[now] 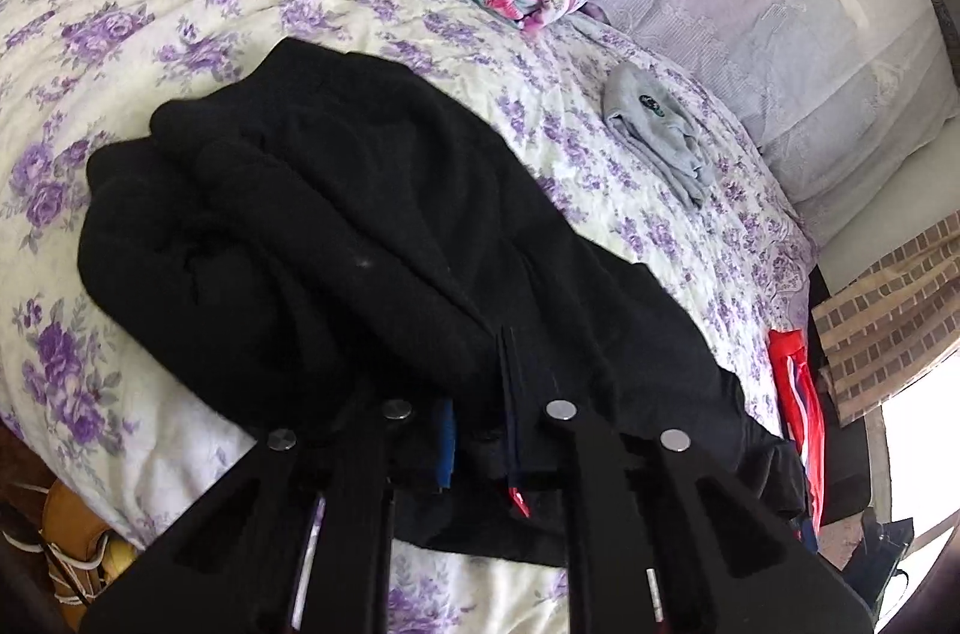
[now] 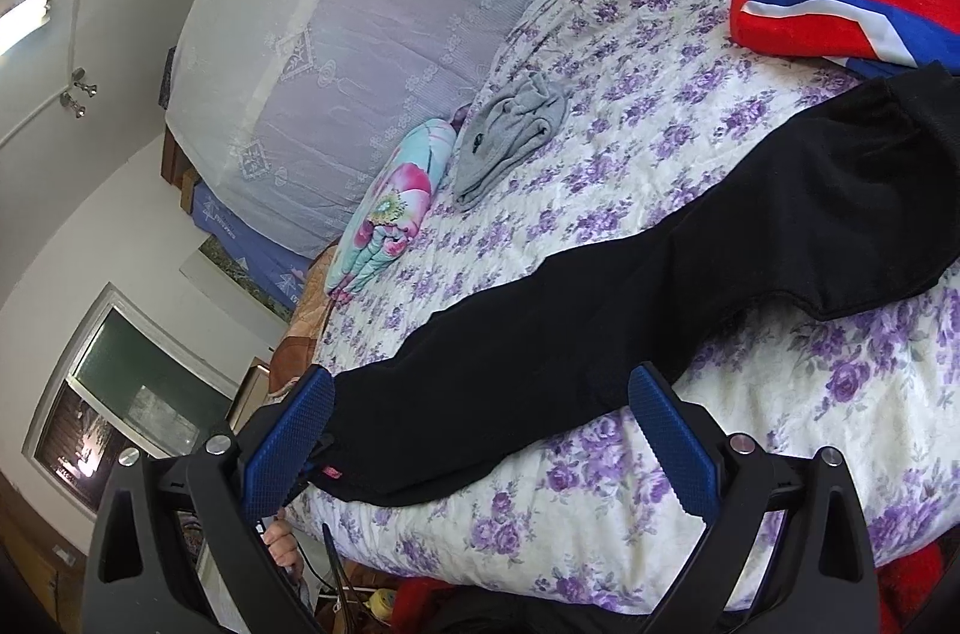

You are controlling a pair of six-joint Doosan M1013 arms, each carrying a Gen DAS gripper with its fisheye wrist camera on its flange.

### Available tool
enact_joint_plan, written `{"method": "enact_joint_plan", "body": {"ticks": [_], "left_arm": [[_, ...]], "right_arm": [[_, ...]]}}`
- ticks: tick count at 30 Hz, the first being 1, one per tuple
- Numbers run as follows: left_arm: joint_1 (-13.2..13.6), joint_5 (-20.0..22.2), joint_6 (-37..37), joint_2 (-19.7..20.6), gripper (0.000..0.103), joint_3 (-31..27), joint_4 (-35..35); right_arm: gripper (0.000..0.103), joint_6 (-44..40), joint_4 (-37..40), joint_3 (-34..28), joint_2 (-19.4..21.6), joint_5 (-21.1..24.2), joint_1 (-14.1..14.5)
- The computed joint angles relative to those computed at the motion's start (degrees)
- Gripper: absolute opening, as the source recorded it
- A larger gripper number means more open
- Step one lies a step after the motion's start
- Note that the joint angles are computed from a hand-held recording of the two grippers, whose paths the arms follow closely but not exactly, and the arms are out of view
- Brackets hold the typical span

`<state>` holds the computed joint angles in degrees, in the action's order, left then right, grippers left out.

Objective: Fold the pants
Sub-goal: 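Lower both tools onto the black pants and close on the waistband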

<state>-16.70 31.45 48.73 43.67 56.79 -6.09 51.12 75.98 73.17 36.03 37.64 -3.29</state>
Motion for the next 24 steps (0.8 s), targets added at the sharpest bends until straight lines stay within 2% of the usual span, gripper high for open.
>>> {"method": "enact_joint_plan", "body": {"ticks": [1, 5, 7, 8, 9, 10, 15, 22, 24], "left_arm": [[0.0, -1.8, 0.1, -0.5, 0.009, 0.7, -0.2], [-0.3, -10.0, -0.2, -3.7, 0.008, 5.4, 1.6], [-0.1, -12.2, 2.1, -4.9, 0.008, 6.8, -0.6], [-0.1, -12.7, 2.8, -5.3, 0.008, 7.1, -1.3], [-0.2, -13.0, 2.8, -5.5, 0.008, 7.1, -0.7], [-0.3, -12.9, 2.2, -5.5, 0.008, 7.0, 0.3], [-0.3, -13.0, 3.3, -5.7, 0.008, 7.2, -1.2], [-0.3, -13.3, 3.4, -6.0, 0.008, 7.7, -1.4], [-0.3, -13.2, 3.3, -6.0, 0.008, 7.6, -1.4]], "right_arm": [[0.098, 0.9, -0.7, 0.0, 0.0, -0.4, -0.2], [0.077, 4.2, -2.8, -0.9, 0.7, 2.0, -1.1], [0.068, 8.0, -6.6, -2.0, 1.6, 3.1, -1.2], [0.059, 10.0, -8.5, -2.5, 2.0, 3.2, -1.2], [0.049, 12.5, -10.8, -3.0, 2.5, 3.0, -1.2], [0.045, 14.8, -12.6, -3.4, 2.9, 2.7, -1.3], [0.043, 20.3, -15.8, -4.0, 4.2, 1.6, -1.8], [0.041, 13.5, -8.4, -4.1, 4.0, 1.0, -2.0], [0.028, 16.3, -12.2, -6.3, 5.1, 1.1, -1.8]]}}
